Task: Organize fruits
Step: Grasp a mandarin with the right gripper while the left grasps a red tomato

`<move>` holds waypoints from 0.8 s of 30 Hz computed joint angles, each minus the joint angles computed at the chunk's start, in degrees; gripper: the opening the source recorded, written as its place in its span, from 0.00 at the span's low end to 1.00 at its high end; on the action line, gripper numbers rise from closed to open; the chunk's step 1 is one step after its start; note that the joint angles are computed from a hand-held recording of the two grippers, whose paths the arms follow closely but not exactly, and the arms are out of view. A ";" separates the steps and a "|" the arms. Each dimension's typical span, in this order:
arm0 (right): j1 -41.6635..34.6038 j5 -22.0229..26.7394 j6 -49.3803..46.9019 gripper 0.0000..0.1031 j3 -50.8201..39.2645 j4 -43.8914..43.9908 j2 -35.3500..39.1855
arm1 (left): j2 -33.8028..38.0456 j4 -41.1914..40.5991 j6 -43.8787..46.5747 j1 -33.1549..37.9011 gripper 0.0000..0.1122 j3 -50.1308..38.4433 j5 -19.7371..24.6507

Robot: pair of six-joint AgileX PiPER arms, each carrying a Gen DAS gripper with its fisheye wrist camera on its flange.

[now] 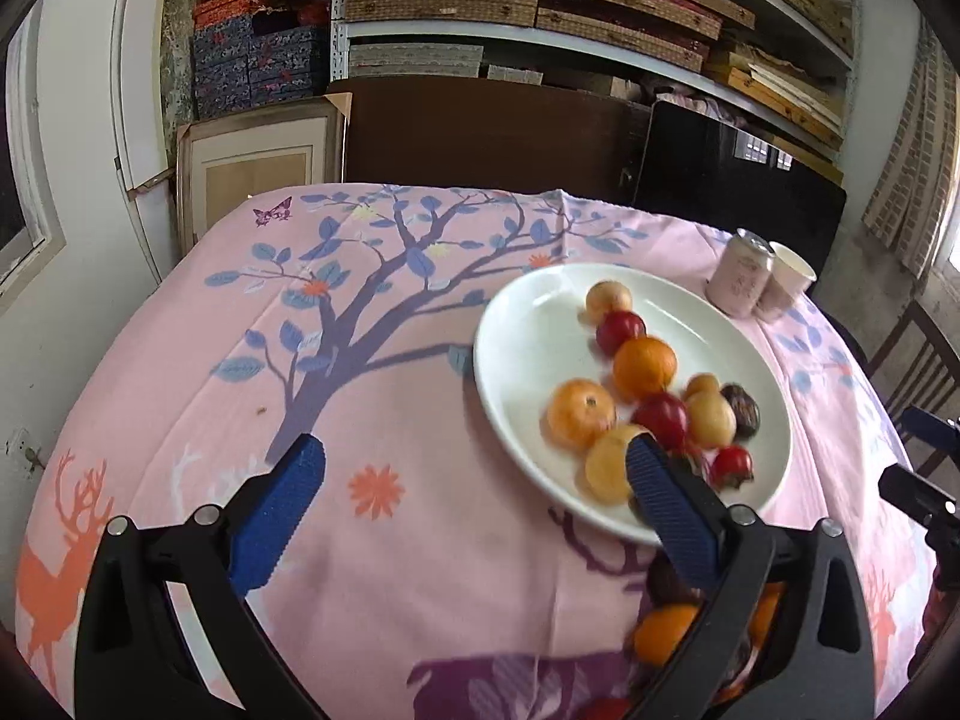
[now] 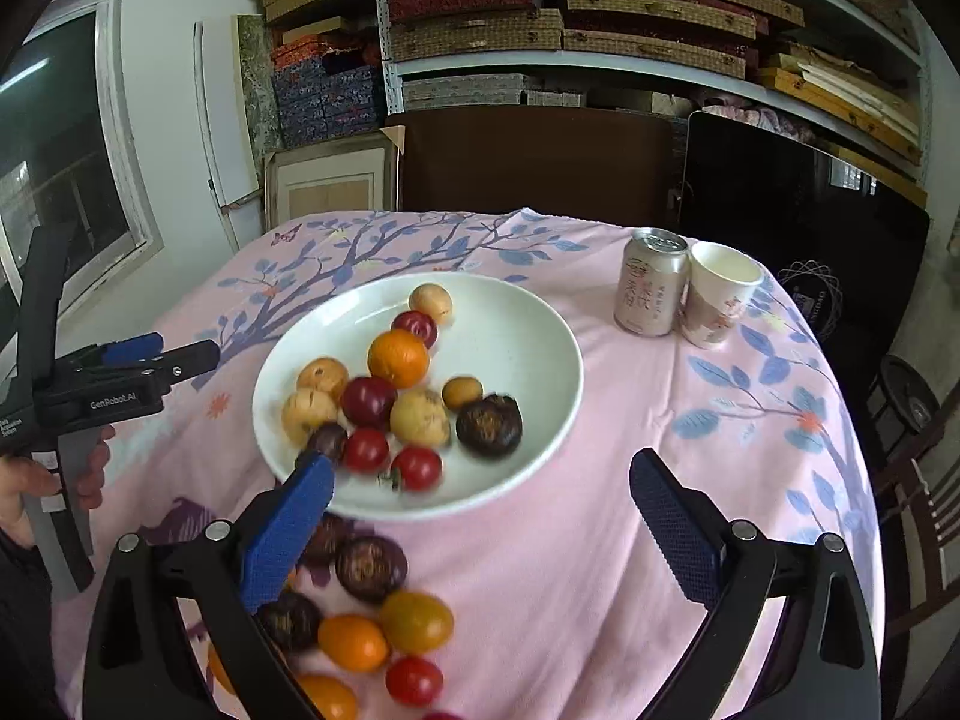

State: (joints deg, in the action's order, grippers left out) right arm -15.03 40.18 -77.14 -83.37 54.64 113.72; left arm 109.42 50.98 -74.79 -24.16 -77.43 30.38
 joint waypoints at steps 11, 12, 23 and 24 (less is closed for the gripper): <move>-5.12 -7.52 -17.68 0.97 16.75 10.48 -1.87 | -2.24 22.07 -24.75 -11.47 0.88 16.74 6.14; -5.52 -6.32 -18.45 0.97 16.02 12.49 -0.65 | -1.56 20.50 -23.44 -11.15 0.88 16.17 5.96; -8.93 12.60 -26.95 0.97 18.89 9.98 -2.01 | -5.92 22.05 -28.44 -6.61 0.88 21.37 -3.02; -8.54 14.62 -29.26 0.97 21.00 9.82 -3.41 | -6.06 22.01 -28.93 -6.12 0.88 21.66 -3.72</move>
